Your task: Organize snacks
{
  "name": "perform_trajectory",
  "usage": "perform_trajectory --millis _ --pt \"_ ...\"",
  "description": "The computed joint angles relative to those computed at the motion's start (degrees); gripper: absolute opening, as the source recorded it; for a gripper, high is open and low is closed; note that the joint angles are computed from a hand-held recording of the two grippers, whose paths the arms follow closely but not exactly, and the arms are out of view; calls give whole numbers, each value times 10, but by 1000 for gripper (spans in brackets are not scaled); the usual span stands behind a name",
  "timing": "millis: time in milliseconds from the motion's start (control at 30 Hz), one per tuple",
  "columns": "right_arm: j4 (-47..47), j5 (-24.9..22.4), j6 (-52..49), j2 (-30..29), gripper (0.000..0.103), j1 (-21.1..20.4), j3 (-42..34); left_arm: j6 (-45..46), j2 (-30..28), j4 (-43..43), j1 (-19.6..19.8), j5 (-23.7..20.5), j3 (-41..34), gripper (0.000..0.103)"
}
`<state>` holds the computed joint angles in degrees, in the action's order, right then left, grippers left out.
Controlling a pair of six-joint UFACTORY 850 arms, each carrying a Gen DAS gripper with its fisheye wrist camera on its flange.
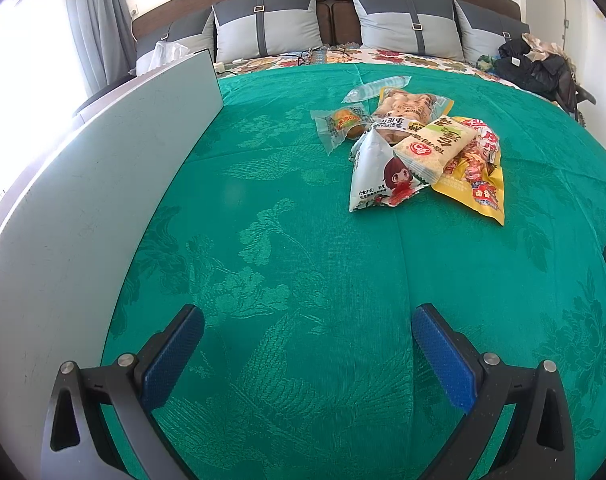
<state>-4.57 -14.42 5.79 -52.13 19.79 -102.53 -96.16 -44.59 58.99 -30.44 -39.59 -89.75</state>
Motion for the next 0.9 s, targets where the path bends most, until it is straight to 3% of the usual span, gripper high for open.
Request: perform_trajectory --millis 333,500,733,900 --pt "1 0 -1 0 96 0 0 0 -1 -3 0 2 -1 103" --pt "1 0 -1 0 96 0 -1 30 14 -67 21 67 13 103" --pt "1 -1 0 0 96 0 -1 280 -2 -235 39 83 -40 101" --pt "0 -1 0 0 97 0 -1 399 -65 -261 41 9 -161 99"
